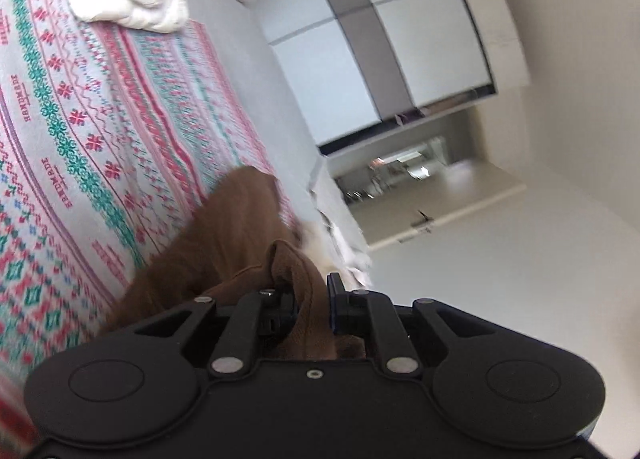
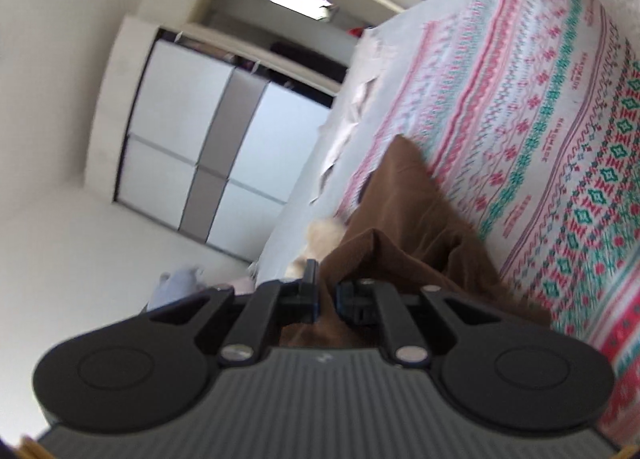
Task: Fold large clothes
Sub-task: 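Lift the hem with both tools and fold it toward the collar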
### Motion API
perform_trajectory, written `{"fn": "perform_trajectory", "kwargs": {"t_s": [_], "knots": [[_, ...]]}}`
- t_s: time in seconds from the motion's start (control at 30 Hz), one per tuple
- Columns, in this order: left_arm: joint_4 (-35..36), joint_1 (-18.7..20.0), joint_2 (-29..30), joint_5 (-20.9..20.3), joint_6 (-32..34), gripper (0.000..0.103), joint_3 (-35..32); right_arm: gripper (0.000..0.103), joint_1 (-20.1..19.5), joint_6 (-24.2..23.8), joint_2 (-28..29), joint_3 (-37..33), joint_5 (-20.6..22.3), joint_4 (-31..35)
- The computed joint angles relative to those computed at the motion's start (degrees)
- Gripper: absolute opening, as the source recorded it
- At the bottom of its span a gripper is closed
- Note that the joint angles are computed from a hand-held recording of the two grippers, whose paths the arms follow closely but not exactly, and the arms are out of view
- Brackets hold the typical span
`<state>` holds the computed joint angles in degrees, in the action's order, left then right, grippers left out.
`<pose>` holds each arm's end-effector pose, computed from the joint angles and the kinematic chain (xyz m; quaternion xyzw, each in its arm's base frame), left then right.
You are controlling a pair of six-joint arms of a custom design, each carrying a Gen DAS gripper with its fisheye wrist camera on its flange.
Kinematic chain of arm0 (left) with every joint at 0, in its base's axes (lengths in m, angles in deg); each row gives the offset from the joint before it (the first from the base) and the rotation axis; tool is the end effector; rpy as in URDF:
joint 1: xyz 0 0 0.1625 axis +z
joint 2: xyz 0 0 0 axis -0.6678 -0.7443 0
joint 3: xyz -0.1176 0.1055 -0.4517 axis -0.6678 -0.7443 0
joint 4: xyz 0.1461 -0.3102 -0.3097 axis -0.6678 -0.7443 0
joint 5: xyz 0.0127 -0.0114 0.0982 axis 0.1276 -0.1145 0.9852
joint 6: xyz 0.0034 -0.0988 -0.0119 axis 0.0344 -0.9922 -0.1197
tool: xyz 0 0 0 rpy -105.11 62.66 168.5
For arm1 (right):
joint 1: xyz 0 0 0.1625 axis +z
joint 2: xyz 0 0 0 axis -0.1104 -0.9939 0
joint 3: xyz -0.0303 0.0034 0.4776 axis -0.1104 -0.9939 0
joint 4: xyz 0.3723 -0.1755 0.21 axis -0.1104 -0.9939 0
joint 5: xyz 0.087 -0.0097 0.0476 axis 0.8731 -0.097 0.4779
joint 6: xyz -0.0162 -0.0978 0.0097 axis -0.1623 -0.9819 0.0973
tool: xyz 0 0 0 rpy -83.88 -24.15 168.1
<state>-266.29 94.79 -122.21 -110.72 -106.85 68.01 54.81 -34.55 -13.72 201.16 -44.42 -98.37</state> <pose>-0.1594 -0.4976 0.1411 0.0966 -0.8469 0.5002 0.1524 -0.1115 -0.4220 0.4276 0.1408 0.8123 -0.5558 0.1075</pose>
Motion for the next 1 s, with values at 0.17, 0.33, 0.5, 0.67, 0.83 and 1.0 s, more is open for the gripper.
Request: {"fn": "perform_trajectory", "kwargs": {"t_s": [0.17, 0.33, 0.5, 0.67, 0.83, 1.0], "knots": [[7.29, 2.84, 4.27, 4.72, 4.23, 0.026, -5.88, 0.019, 2.78, 0.58, 8.73, -4.67, -11.83, -2.56], [5.88, 2.88, 3.16, 1.55, 5.54, 0.063, -6.20, 0.054, 0.43, 0.65, 9.35, -6.25, -4.16, -0.86], [-2.30, -0.61, 4.77, 11.66, 18.86, 0.091, -7.45, 0.084, 3.56, -8.58, 8.45, -4.51, -11.18, -10.97], [5.82, -0.56, 5.26, 19.09, 33.38, 0.091, -10.59, 0.084, 12.46, -31.86, 11.50, -3.85, -32.15, -17.03], [10.07, 2.30, 7.25, 16.49, 30.97, 0.089, -12.98, 0.084, 15.49, -35.12, 14.98, -5.25, -35.51, -17.40], [8.64, 1.67, 9.11, 14.48, 25.14, 0.084, -15.10, 0.084, 17.71, -31.69, 17.45, -7.93, -37.21, -18.33]]}}
